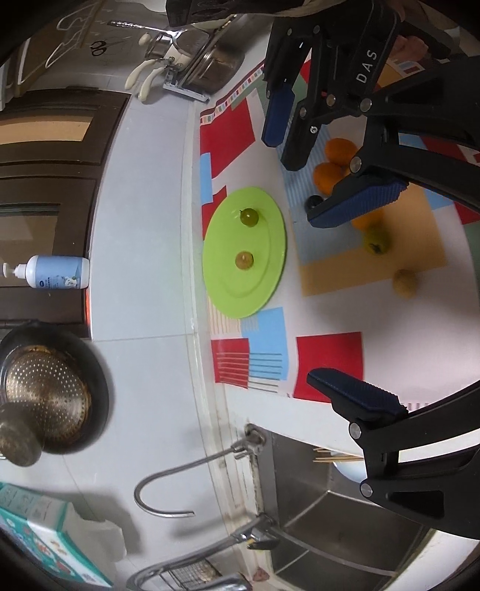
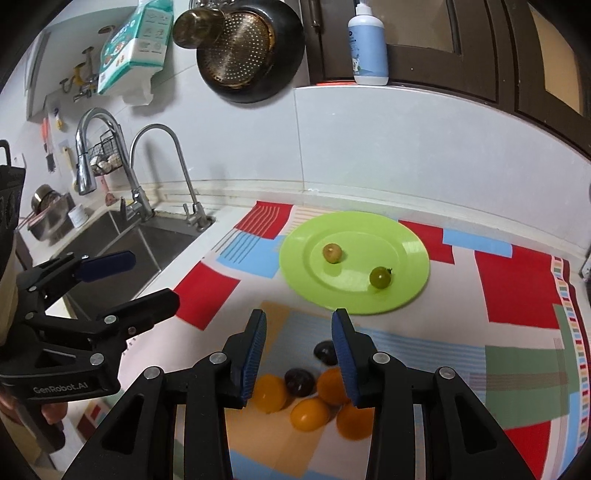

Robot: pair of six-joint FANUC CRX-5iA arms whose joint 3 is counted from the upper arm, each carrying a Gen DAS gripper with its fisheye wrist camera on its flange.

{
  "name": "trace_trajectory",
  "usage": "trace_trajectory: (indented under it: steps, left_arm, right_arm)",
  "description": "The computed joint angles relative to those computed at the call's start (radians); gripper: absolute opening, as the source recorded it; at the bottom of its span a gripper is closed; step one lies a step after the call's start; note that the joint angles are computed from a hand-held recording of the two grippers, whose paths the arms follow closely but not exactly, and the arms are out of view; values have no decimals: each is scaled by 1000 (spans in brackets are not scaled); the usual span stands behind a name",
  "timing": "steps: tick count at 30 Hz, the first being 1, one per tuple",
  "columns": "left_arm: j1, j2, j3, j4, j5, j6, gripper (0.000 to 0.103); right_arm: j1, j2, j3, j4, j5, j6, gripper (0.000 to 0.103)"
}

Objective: Organize fruits
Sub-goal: 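Move both open tools back toward the fruit cluster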

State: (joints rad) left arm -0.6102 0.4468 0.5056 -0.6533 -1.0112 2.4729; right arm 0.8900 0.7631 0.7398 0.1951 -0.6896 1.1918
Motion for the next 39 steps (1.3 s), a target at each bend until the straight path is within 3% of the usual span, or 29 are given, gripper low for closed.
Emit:
trace_trajectory:
  steps: [19,31,39]
  left_arm:
    - [-64,-20,-87,-62,-49,106,78]
    - [-66,3,-112,-78,-37,98,77]
    - [-39,31,-114,-19,6,52,70]
  right_arm:
    - [44,-129,-332,236,141,-246,38]
    - [45,-95,-323,209,106,-255,38]
    - [31,-56,-271,139,63,-220,38]
